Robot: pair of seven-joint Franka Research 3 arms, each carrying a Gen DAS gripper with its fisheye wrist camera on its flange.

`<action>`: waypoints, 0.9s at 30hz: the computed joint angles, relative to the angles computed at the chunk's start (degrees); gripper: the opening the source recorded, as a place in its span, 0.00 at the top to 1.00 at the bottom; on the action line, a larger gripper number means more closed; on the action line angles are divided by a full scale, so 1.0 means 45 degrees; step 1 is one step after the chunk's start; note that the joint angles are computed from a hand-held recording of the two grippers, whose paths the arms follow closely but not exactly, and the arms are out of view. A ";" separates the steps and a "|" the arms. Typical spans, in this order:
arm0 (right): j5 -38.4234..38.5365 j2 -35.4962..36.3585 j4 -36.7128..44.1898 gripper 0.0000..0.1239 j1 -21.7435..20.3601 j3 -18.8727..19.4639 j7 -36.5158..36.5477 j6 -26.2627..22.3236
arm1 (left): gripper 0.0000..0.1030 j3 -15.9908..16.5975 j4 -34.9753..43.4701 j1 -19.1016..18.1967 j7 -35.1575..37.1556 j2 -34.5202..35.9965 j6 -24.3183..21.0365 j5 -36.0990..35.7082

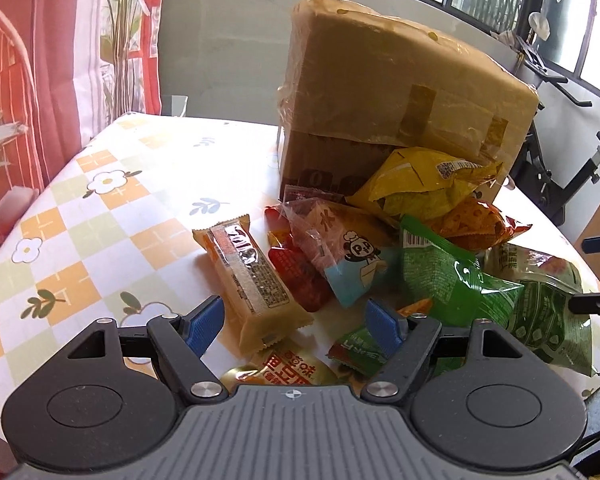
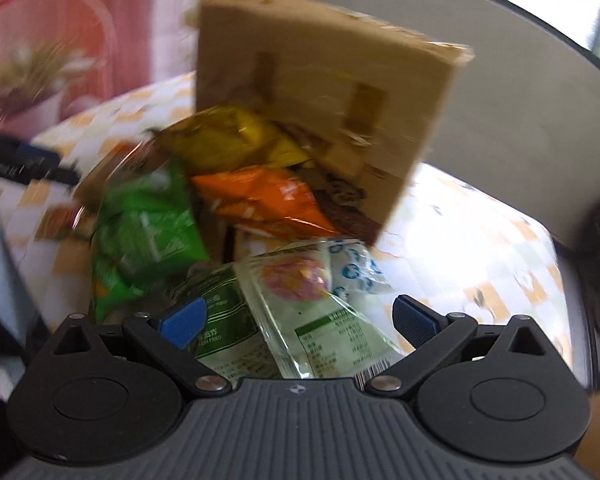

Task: Organize snacks
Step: 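Grasp the pale green snack bag with the right tool while the left tool approaches the pile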

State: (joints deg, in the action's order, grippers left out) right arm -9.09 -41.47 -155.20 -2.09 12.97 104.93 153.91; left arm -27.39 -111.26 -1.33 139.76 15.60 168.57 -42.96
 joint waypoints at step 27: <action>0.1486 -0.0359 -0.0879 0.44 0.0081 0.0066 0.0641 -0.0058 | 0.24 0.0157 -0.0549 -0.0427 0.3042 -0.0687 -0.0143 -0.3325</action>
State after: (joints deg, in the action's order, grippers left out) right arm -2.41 -43.09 -159.16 -1.72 13.26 107.82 153.65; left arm -26.69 -113.73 -3.25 153.45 12.51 167.93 -57.93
